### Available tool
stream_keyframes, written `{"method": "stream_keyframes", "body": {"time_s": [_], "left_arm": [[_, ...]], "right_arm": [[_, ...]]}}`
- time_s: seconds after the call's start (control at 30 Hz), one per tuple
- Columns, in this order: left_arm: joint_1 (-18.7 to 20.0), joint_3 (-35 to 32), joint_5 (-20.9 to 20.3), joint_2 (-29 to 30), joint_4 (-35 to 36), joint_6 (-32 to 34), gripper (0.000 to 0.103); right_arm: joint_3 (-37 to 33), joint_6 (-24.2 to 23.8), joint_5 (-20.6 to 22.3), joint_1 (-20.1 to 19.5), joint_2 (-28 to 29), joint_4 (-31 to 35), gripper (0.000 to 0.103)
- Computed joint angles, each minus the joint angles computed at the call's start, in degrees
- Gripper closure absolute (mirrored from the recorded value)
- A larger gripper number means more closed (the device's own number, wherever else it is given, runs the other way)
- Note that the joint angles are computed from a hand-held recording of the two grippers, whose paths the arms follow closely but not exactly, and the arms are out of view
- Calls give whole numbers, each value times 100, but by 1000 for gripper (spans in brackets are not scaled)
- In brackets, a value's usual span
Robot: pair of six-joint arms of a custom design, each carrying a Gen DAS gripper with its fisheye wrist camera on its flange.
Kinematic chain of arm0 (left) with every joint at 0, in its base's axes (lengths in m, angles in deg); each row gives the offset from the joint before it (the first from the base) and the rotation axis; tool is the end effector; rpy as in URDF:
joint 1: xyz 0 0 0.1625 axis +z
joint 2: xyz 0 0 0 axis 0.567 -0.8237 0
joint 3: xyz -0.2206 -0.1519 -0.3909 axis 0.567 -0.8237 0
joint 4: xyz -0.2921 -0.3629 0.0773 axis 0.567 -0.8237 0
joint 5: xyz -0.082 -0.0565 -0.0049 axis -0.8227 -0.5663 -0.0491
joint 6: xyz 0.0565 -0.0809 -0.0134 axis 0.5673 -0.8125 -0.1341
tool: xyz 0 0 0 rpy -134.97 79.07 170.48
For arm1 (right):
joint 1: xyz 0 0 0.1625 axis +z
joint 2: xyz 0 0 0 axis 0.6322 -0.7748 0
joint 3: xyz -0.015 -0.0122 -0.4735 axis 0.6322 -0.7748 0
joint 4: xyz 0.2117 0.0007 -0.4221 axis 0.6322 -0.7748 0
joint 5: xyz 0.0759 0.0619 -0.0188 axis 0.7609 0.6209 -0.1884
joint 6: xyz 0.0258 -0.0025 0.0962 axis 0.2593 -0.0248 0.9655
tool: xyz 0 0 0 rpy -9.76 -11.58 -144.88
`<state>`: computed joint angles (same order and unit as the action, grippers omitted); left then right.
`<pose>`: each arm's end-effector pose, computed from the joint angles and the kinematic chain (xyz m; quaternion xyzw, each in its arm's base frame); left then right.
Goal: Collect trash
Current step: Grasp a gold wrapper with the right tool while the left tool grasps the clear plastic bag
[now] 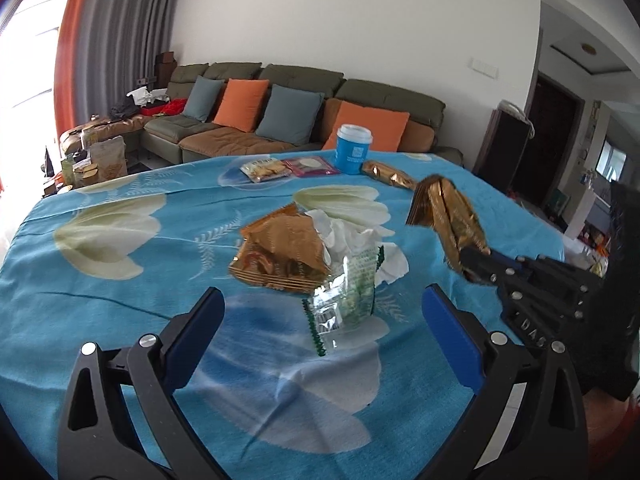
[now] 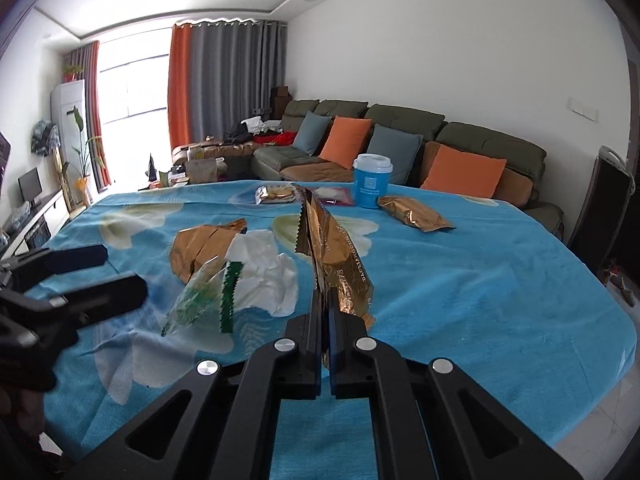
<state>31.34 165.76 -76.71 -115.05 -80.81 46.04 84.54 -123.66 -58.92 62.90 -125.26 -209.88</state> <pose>-0.1626 -0.7131 0.2317 0.4720 0.8482 -0.2298 0.0703 0.1848 -0.5806 0.1132 0.0489 -0.7396 0.5115 0.4347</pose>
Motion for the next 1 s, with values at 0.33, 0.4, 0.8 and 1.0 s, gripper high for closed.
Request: {"method": "stream_keyframes", "body": {"time_s": [0.33, 0.4, 0.8, 1.0], "left_arm": [[-193, -239, 714, 432, 493, -70, 36], [-192, -304, 835, 499, 581, -97, 42], [-134, -271, 643, 442, 674, -67, 81], [-69, -8, 447, 82, 295, -69, 81]], "right_arm": [[211, 313, 232, -123, -178, 106, 102], [228, 312, 280, -133, -182, 89, 102], [176, -44, 300, -12, -68, -155, 103], [156, -94, 370, 114, -61, -120, 103]]}}
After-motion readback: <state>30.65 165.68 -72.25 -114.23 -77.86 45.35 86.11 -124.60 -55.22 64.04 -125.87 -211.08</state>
